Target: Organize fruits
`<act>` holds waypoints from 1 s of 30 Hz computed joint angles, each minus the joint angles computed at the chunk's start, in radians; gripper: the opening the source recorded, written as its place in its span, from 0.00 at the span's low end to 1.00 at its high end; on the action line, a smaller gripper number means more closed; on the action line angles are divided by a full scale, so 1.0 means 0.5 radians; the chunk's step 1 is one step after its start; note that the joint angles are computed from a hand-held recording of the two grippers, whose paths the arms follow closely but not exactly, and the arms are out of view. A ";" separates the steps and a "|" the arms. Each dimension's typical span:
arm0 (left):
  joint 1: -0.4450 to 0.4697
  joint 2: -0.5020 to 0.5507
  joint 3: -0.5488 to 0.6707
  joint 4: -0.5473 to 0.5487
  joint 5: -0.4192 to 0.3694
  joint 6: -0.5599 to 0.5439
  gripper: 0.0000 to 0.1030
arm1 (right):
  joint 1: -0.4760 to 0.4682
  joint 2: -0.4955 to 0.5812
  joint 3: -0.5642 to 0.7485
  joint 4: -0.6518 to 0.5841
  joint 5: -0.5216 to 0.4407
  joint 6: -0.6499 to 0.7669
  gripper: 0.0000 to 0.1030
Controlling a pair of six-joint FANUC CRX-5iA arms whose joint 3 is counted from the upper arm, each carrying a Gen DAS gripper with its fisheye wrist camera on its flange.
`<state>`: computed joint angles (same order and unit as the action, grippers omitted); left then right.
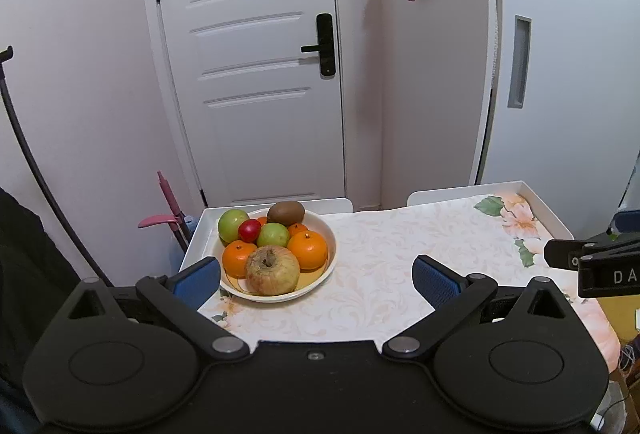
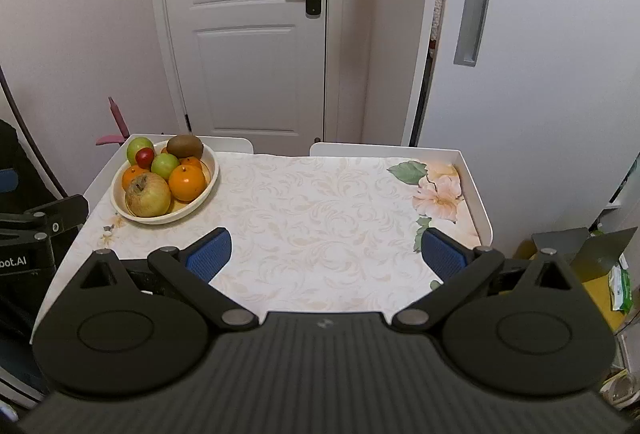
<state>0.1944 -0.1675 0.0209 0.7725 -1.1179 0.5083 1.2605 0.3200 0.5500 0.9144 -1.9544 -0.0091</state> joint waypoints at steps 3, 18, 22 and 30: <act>0.011 -0.003 -0.007 0.017 -0.003 -0.004 1.00 | 0.003 0.009 0.012 0.006 -0.010 -0.002 1.00; 0.029 0.002 -0.005 0.018 -0.010 0.018 1.00 | 0.003 0.014 0.022 0.000 -0.010 -0.030 1.00; 0.029 0.005 -0.005 0.017 -0.006 0.017 1.00 | -0.001 0.016 0.028 -0.015 -0.006 -0.044 1.00; 0.024 0.024 0.014 0.001 -0.018 0.028 1.00 | -0.007 0.025 0.044 -0.039 -0.013 -0.074 1.00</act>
